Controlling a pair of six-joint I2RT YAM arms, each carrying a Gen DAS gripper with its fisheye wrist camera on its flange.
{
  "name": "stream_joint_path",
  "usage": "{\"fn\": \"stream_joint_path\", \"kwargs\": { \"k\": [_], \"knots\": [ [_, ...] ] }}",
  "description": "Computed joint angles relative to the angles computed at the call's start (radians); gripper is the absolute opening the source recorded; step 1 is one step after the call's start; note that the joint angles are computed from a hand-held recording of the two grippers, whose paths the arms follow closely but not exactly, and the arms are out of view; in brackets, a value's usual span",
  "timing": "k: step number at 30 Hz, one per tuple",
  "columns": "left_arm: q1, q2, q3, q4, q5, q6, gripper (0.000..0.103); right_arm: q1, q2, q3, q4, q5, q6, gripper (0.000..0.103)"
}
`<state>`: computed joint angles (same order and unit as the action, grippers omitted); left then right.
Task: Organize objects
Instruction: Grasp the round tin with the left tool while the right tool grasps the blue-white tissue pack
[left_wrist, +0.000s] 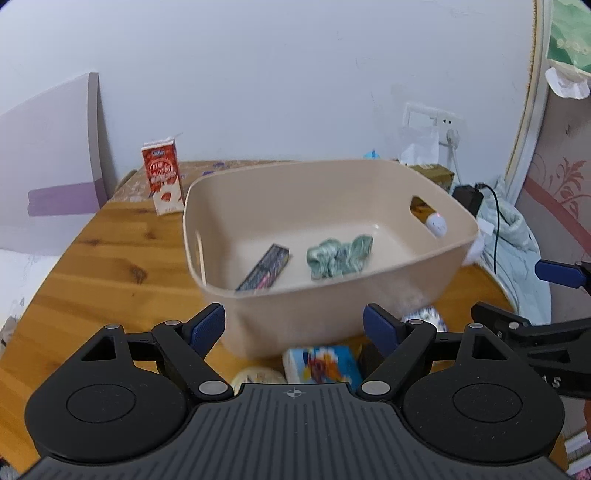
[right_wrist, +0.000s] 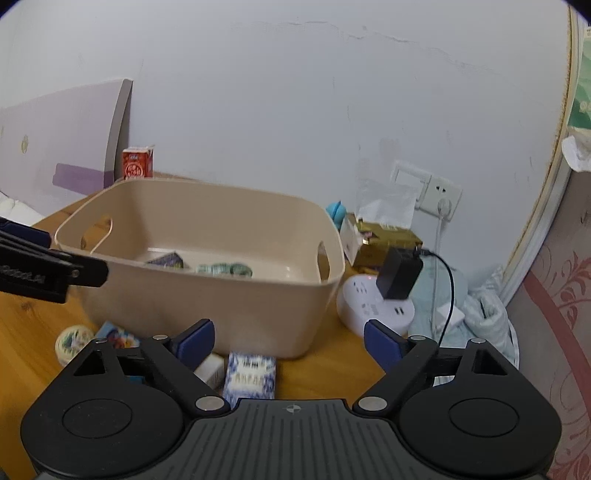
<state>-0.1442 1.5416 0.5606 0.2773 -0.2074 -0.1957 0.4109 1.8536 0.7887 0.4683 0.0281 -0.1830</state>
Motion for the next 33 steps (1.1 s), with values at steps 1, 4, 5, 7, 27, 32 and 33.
{"fn": "stream_joint_path", "kwargs": {
  "k": [1,4,5,7,27,32,33],
  "knots": [
    [-0.002,-0.008,-0.017,0.005,-0.002,-0.003,0.084,-0.002,0.001,-0.006,0.0,-0.001,0.001,0.09],
    [0.003,-0.014,-0.059,0.018,0.0,-0.005,0.084,-0.007,0.012,-0.022,0.001,-0.004,0.002,0.091],
    [0.009,-0.007,-0.068,0.02,0.004,-0.006,0.084,-0.009,0.018,-0.022,-0.004,-0.005,0.002,0.091],
    [0.029,0.014,-0.084,0.027,0.025,-0.009,0.084,-0.011,0.035,-0.018,-0.011,-0.004,0.003,0.091],
    [0.151,0.356,-0.003,0.153,0.129,0.033,0.083,-0.014,0.295,0.168,-0.082,-0.005,0.01,0.094],
    [0.166,0.38,0.014,0.177,0.16,0.067,0.08,-0.015,0.331,0.209,-0.103,-0.025,0.011,0.094],
    [0.17,0.382,0.013,0.184,0.171,0.071,0.078,-0.014,0.335,0.211,-0.1,-0.027,0.009,0.094]
  ]
}}
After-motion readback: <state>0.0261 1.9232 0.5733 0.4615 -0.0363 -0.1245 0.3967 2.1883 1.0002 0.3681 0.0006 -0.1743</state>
